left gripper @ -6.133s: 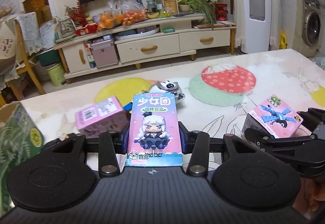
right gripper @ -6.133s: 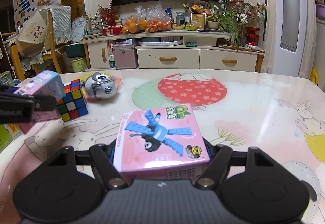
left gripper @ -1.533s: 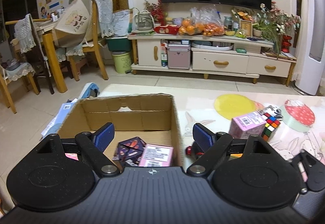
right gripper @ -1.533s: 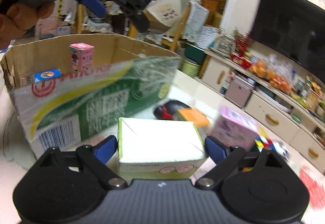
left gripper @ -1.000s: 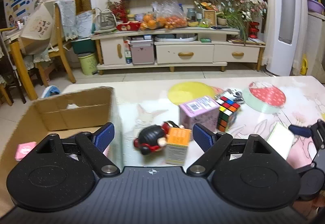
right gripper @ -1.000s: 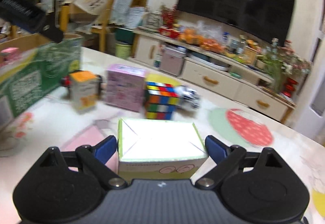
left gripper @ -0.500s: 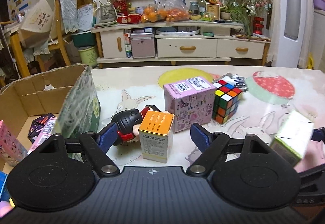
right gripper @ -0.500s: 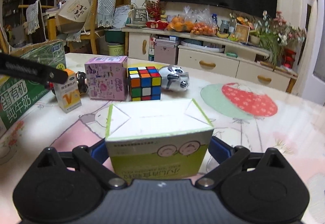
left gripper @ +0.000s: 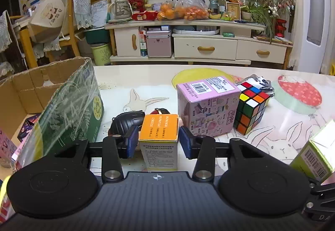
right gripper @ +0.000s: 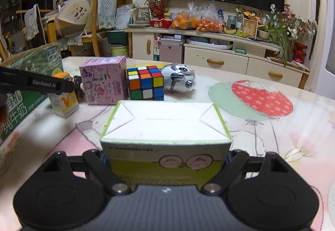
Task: Organize rigid objects
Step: 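Grasp the white-green box with right while left grasps the small orange box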
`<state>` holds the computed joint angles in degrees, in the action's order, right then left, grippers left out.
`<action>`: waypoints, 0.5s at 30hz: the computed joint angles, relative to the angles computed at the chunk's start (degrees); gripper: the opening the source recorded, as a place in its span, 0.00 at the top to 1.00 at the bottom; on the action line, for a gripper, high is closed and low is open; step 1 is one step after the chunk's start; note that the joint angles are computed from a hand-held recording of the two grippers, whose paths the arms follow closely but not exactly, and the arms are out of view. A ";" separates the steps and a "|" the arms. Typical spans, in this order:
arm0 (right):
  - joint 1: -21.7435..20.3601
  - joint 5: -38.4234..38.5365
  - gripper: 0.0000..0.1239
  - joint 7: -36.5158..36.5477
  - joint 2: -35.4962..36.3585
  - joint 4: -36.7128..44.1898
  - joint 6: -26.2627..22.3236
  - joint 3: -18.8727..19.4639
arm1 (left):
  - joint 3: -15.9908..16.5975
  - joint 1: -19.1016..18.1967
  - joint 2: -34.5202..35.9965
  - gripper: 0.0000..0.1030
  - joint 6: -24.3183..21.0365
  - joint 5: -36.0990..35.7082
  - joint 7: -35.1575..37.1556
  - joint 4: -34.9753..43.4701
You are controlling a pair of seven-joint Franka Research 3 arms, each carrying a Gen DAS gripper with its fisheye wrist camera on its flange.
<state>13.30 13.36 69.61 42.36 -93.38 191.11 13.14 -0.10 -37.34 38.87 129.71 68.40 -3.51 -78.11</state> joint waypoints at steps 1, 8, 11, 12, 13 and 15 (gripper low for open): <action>-0.72 -0.17 0.30 0.02 0.00 -0.13 0.13 0.82 | -0.06 0.05 0.04 0.56 0.18 -0.09 0.00 0.07; -0.79 0.10 0.31 1.04 -0.55 -1.09 1.25 0.52 | -0.61 0.26 -0.63 0.60 0.43 -1.55 -0.91 -0.61; -0.71 0.48 0.31 1.96 -0.84 -1.57 1.77 0.20 | -0.72 0.20 -0.76 0.60 0.46 -1.85 -0.89 -0.68; -0.70 0.50 0.31 2.22 -0.93 -1.64 1.76 0.14 | -0.79 0.22 -0.88 0.60 0.73 -1.95 -1.05 -0.80; -0.71 0.50 0.31 2.45 -1.07 -1.84 1.78 0.08 | -0.81 0.19 -1.13 0.60 1.10 -1.87 -1.35 -1.13; -0.37 0.66 0.31 2.86 -1.45 -2.36 1.82 -0.47 | -0.91 0.07 -1.34 0.60 1.35 -1.79 -1.22 -1.26</action>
<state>12.94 14.02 72.48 40.91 -95.74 192.93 12.66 -1.01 -37.27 37.53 131.07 66.61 -4.72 -79.37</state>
